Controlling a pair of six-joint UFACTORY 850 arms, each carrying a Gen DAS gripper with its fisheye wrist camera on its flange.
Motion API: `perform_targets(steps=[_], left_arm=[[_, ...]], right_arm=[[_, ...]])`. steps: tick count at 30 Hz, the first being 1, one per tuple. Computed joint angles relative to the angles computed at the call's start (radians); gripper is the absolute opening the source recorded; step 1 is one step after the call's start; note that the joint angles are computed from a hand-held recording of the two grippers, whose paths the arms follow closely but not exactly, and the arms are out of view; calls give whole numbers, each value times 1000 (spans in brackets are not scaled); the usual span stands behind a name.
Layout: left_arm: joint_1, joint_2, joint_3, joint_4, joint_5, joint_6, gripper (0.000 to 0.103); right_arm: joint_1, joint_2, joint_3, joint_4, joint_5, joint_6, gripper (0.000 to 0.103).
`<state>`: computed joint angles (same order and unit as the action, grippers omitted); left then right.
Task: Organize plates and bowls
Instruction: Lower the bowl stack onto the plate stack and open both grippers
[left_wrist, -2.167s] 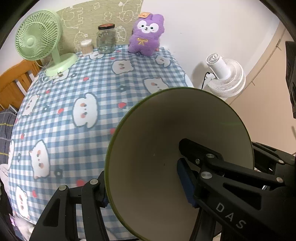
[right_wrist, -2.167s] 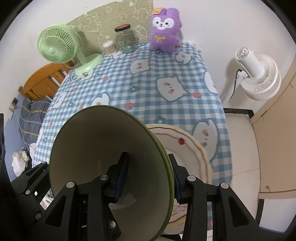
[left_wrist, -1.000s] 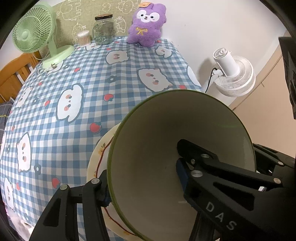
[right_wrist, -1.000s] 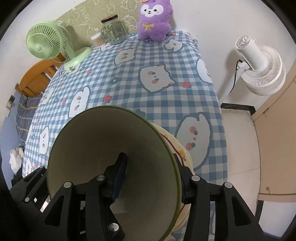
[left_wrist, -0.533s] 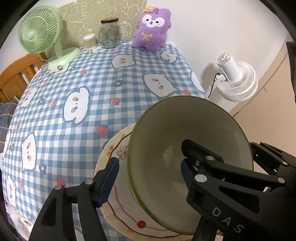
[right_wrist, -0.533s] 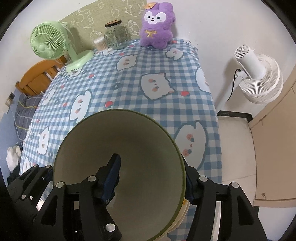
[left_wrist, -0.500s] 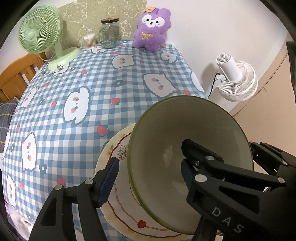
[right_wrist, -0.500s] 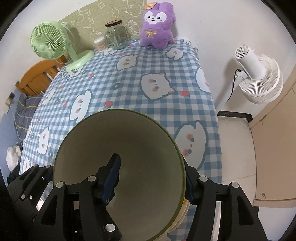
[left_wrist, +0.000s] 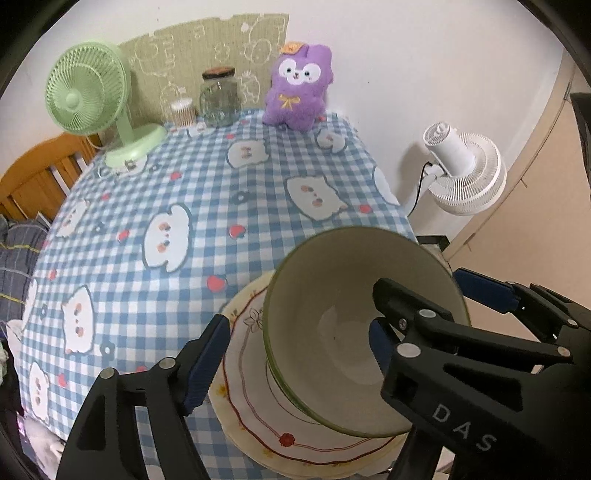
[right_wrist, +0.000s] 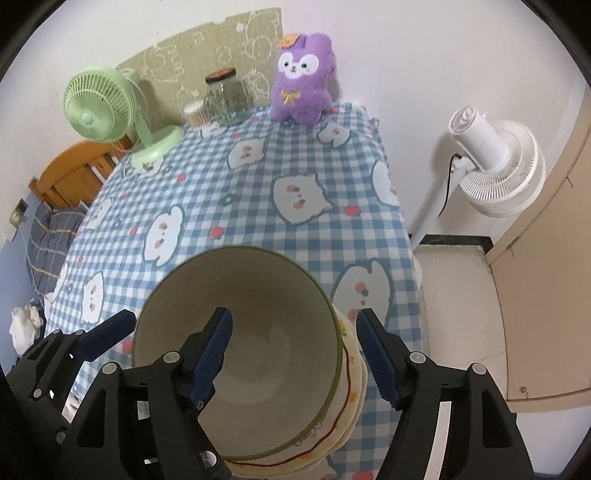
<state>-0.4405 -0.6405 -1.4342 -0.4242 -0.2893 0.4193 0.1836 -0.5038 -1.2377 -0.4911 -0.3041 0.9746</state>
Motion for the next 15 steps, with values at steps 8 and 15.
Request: perform_targets(steps=[8, 15], left_arm=[[14, 63, 44, -3, 58, 34, 84], [63, 123, 105, -150, 88, 231, 88]], right_arm=[[30, 54, 14, -216, -21, 237, 75], [101, 75, 5, -401, -122, 478, 80]])
